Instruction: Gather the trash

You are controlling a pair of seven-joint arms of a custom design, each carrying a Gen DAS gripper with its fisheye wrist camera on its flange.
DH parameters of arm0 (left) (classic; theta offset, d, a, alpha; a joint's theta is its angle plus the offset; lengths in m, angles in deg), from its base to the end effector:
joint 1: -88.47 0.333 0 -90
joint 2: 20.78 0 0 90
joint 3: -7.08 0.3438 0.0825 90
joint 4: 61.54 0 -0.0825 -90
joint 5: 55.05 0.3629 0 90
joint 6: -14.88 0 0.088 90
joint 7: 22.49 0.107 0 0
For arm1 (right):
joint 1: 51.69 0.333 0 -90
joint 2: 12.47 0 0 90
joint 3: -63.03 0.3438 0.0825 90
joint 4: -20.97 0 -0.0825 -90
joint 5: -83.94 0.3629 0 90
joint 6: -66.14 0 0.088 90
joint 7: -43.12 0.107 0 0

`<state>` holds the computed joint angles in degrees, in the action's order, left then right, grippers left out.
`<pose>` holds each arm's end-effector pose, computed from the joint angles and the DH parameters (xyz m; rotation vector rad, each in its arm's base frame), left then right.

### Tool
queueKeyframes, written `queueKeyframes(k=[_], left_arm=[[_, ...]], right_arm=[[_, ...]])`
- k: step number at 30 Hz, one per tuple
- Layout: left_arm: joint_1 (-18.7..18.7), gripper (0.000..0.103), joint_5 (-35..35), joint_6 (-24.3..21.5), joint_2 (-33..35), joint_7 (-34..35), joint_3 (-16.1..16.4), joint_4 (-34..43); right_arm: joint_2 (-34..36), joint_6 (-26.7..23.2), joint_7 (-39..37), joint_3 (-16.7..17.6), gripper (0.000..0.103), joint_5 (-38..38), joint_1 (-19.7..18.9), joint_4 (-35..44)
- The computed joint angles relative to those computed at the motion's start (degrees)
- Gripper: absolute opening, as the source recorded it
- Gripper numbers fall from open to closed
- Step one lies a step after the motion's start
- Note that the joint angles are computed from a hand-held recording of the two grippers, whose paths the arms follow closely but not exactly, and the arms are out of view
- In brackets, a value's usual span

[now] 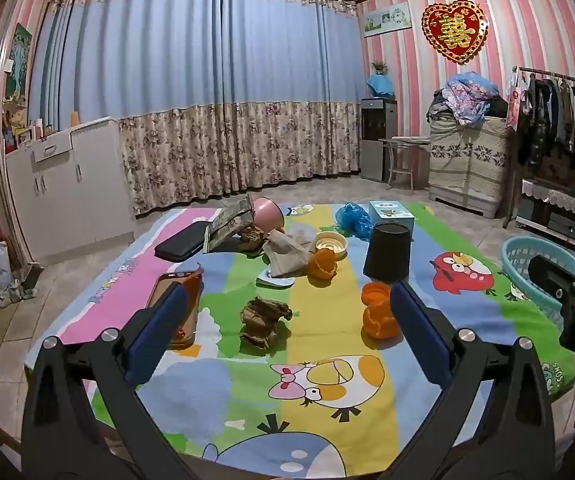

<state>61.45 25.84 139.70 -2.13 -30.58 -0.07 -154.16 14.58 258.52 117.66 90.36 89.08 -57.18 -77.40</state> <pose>0.5882 -0.3399 0.5236 -1.6553 1.1325 -0.7048 0.6754 0.1819 0.5234 -1.6435 1.1396 -0.7543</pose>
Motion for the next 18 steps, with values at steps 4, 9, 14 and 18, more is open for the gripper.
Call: queueKeyframes(k=[4,9,14,18], left_arm=[[0.17,0.098,-0.08,0.36,-0.18,-0.26,0.02,-0.3],[0.17,0.098,0.49,0.1,-0.46,-0.81,-0.02,-0.73],[0.34,0.098,0.35,0.14,-0.55,-0.67,-0.18,-0.72],[0.32,0.098,0.46,0.08,-0.63,-0.72,-0.22,-0.82]], right_arm=[[0.04,0.42,0.17,-0.36,0.099,-0.02,0.24,-0.04],[-0.01,0.64,0.67,-0.86,0.099,-0.38,0.48,-0.21],[-0.04,0.66,1.09,-1.07,0.099,-0.78,0.54,-0.28],[-0.04,0.84,1.27,-1.11,0.099,-1.02,0.47,-0.35]])
